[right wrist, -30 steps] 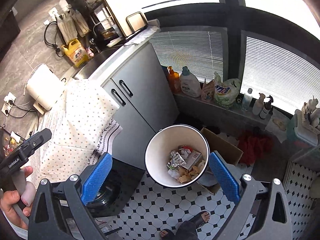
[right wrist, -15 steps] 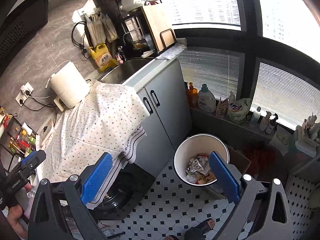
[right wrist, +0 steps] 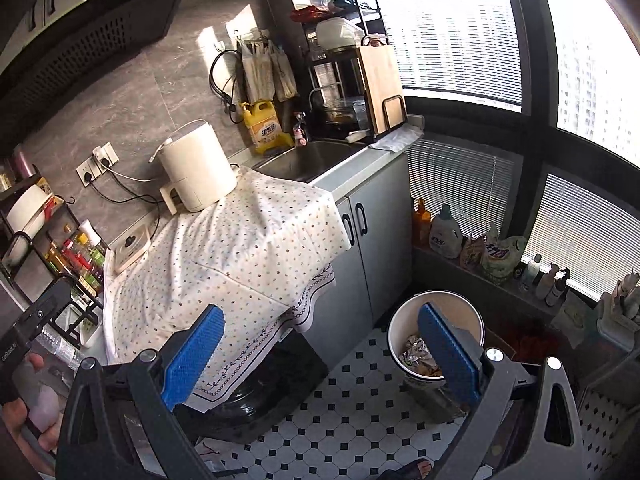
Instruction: Collect trash
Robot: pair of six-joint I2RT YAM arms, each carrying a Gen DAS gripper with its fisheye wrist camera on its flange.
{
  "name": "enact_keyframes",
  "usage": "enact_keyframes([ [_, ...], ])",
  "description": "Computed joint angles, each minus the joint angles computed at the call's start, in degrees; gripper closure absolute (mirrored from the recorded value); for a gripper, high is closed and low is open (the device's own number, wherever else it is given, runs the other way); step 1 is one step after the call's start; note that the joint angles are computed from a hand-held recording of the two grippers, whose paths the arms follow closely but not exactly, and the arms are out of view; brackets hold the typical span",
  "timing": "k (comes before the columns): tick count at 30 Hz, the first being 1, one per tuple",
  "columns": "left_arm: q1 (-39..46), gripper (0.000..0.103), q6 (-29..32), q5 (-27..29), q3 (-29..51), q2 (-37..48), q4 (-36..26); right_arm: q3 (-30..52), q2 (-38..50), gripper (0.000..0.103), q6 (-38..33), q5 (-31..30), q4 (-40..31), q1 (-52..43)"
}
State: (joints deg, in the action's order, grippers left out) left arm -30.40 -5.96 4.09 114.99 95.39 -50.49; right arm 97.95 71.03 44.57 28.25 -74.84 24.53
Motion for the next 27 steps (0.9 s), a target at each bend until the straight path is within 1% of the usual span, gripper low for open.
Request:
enact_keyframes([
  [5, 2.82, 0.006, 0.97, 0.91, -4.73, -4.59, 0.18, 2.27, 2.55, 0.008, 4.21, 3.93, -1.96, 7.46],
  [10, 5.50, 0.006, 1.71, 2.39, -7.72, -7.06, 0.03, 4.76, 4.69, 0.008, 6.90, 7.88, -4.13, 12.93],
  [13, 6.74, 0.006, 1.41, 2.88, -8.32, -8.04, -0.36, 5.60, 5.72, 0.008, 7.30, 7.96, -4.42, 13.61],
  [16, 7.38, 0.006, 2.15, 3.27, -9.48, -8.98, 0.30, 5.78, 6.68, 0.008, 7.92, 9.33, -4.63, 15.04],
  [18, 7.72, 0.006, 2.56, 3.63, -9.47, -9.05, 0.15, 5.59, 6.89, 0.008, 8.69, 8.97, -4.14, 15.35],
  [27, 9.18, 0.006, 2.72, 5.47, -10.91, -9.95, 1.02, 7.51, 8.72, 0.008, 10.87, 10.62, -6.44, 17.31],
])
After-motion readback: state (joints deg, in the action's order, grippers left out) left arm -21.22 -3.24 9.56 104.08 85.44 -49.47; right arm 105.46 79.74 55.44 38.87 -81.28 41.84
